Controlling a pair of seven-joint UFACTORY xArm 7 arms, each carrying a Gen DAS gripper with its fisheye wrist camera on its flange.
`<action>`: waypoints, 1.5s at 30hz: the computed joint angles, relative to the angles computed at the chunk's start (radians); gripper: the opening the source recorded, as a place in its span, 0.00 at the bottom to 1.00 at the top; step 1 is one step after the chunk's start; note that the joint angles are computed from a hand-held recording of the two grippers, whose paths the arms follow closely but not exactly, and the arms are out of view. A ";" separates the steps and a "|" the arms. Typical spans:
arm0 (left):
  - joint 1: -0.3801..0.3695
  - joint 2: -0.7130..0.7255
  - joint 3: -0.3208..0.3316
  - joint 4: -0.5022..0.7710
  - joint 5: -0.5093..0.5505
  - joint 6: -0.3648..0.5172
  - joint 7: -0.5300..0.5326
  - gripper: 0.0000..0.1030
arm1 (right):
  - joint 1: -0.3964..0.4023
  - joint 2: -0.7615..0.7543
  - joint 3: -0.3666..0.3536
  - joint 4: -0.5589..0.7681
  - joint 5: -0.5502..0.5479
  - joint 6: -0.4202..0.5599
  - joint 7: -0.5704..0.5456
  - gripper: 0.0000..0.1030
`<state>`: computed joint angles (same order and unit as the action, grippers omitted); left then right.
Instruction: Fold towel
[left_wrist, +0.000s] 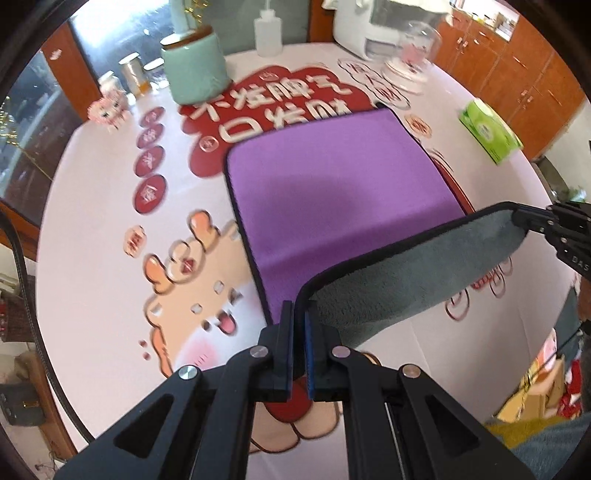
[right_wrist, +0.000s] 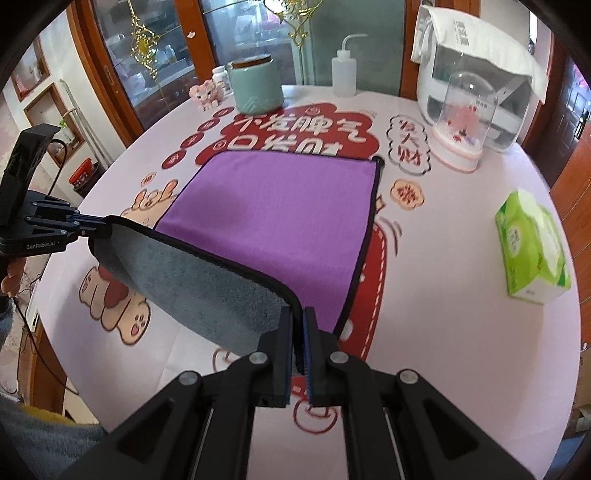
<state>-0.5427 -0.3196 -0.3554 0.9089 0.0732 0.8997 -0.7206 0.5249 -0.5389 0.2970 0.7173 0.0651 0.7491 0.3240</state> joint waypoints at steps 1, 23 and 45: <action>0.005 0.003 0.002 0.005 0.005 0.000 -0.004 0.03 | -0.009 0.012 0.003 0.014 -0.011 -0.003 0.003 0.05; 0.084 0.248 0.049 0.248 0.348 0.001 -0.146 0.03 | -0.127 0.400 0.008 0.363 -0.331 -0.073 0.196 0.05; 0.020 0.554 0.193 0.417 0.392 -0.055 -0.198 0.03 | -0.043 0.720 -0.126 0.543 -0.456 -0.100 0.334 0.05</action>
<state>-0.5225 0.2348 -0.1619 1.3257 0.4656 0.8450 -0.9184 0.4823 0.1814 0.1706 1.2600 -0.3908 0.6487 0.6582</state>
